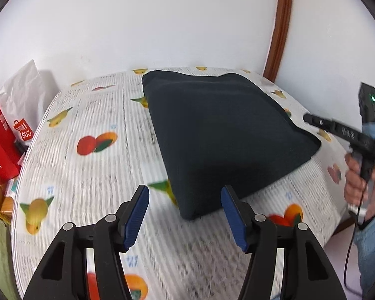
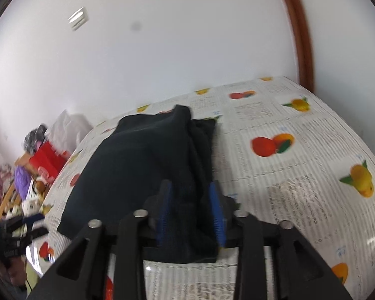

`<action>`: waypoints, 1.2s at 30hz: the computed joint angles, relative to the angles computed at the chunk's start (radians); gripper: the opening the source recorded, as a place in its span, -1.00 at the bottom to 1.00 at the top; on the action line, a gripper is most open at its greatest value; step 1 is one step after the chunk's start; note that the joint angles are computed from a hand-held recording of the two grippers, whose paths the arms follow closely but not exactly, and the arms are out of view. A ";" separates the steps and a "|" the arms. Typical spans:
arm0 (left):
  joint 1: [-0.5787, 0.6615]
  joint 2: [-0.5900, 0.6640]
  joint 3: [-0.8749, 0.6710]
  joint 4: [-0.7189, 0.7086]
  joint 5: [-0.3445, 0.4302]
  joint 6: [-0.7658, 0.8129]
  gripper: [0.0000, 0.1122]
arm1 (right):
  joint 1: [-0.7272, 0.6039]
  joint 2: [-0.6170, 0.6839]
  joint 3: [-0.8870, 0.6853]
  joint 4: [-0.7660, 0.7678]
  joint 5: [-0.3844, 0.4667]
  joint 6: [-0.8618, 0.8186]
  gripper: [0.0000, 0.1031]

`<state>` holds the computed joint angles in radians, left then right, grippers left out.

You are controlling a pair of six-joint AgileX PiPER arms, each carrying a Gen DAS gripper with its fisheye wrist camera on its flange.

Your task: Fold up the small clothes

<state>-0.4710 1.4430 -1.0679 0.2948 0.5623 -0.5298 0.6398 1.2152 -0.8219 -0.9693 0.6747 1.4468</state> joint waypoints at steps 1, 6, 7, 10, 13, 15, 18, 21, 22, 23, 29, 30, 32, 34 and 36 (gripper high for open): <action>0.003 0.022 -0.020 0.004 0.002 -0.009 0.03 | 0.002 0.030 -0.014 0.004 0.012 -0.012 -0.29; 0.024 0.157 -0.121 0.004 0.058 -0.033 0.10 | -0.039 0.060 0.054 -0.084 -0.039 0.053 -0.93; 0.038 0.178 -0.130 -0.032 0.052 -0.009 0.10 | -0.044 0.020 0.103 -0.154 -0.065 0.133 -0.93; 0.053 0.205 -0.155 -0.080 0.063 0.028 0.10 | -0.070 0.036 0.112 -0.123 -0.018 0.145 -1.00; 0.054 0.203 -0.179 -0.079 0.079 0.049 0.10 | -0.094 0.015 0.081 -0.028 0.033 0.029 -1.00; 0.063 0.206 -0.201 -0.096 0.085 0.077 0.10 | -0.101 -0.009 0.038 0.009 0.053 -0.055 -0.94; 0.083 0.236 -0.269 -0.128 0.108 0.123 0.10 | -0.151 0.037 -0.108 0.144 0.062 -0.270 -0.84; 0.094 0.279 -0.346 -0.086 0.129 0.105 0.10 | -0.190 0.151 -0.279 0.227 0.069 -0.428 -0.36; 0.105 0.294 -0.372 -0.087 0.132 0.112 0.10 | -0.203 0.194 -0.334 0.259 0.067 -0.484 -0.29; 0.116 0.306 -0.392 -0.099 0.135 0.124 0.10 | -0.222 0.238 -0.387 0.304 0.059 -0.546 -0.23; 0.196 0.399 -0.498 -0.239 0.147 0.251 0.10 | -0.343 0.539 -0.730 0.567 0.111 -0.787 -0.20; 0.209 0.415 -0.508 -0.283 0.142 0.289 0.10 | -0.353 0.588 -0.786 0.581 0.128 -0.804 -0.20; 0.215 0.434 -0.520 -0.309 0.137 0.314 0.12 | -0.373 0.677 -0.895 0.617 0.175 -0.823 -0.20; 0.211 0.452 -0.531 -0.286 0.129 0.308 0.19 | -0.394 0.739 -0.979 0.664 0.211 -0.834 -0.22; 0.206 0.470 -0.546 -0.257 0.135 0.296 0.23 | -0.399 0.752 -1.004 0.707 0.194 -0.902 -0.83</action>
